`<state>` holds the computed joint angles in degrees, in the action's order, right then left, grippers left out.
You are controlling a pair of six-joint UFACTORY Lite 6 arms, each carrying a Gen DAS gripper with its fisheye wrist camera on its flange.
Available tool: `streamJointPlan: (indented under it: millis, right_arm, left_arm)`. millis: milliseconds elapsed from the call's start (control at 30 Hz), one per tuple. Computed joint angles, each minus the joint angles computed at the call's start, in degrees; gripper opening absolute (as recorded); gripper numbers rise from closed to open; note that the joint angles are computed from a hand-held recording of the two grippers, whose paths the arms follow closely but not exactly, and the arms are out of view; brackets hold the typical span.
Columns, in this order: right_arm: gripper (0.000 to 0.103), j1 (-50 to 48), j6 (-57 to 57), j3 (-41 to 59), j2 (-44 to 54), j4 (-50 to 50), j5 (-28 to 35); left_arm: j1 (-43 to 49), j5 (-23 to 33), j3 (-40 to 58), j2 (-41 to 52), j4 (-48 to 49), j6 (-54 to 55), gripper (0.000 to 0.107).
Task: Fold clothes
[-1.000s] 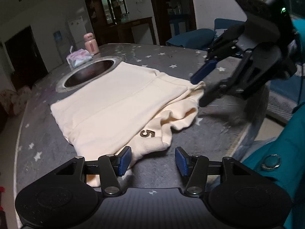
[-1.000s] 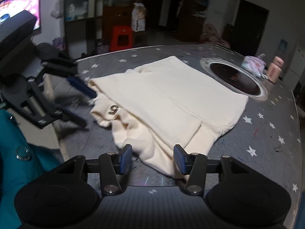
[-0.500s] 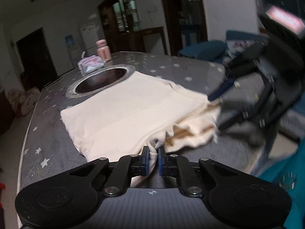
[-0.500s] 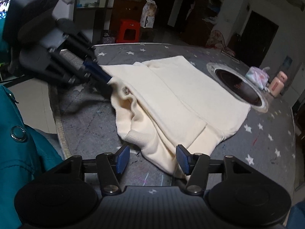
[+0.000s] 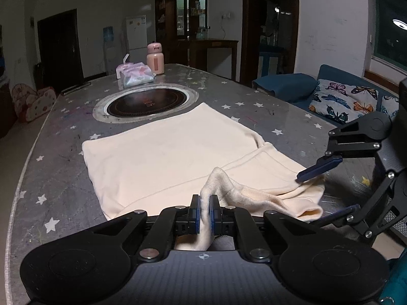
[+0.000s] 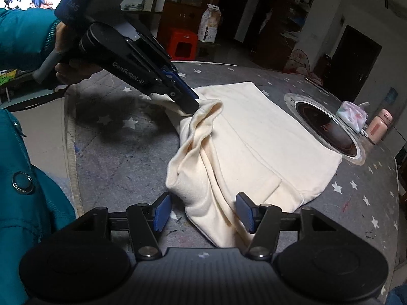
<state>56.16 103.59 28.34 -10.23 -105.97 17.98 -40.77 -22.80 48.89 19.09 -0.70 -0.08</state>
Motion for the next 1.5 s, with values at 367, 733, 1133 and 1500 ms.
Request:
streamJointPlan:
  millis: [367, 733, 1133, 1500]
  right_arm:
    - [0.022, -5.3, 21.6, 3.8, 6.1, -20.7, -1.3]
    - [0.014, -13.0, 46.7, 6.3, 4.2, -41.7, -7.9]
    - [0.014, -14.4, 50.2, 8.2, 5.1, -43.2, -7.0]
    - [0.014, -14.0, 49.6, 8.2, 5.7, -41.8, -5.5]
  left_arm:
    - [0.5, -1.2, -4.1, -3.1, 1.3, -0.3, 0.016]
    - [-6.0, -8.9, -15.3, -8.3, -20.0, 22.9, 0.037]
    - [-13.0, -20.3, -21.1, -8.2, -32.1, 35.9, 0.056]
    - [-15.1, -29.2, -19.6, -2.6, -36.4, 40.7, 0.063]
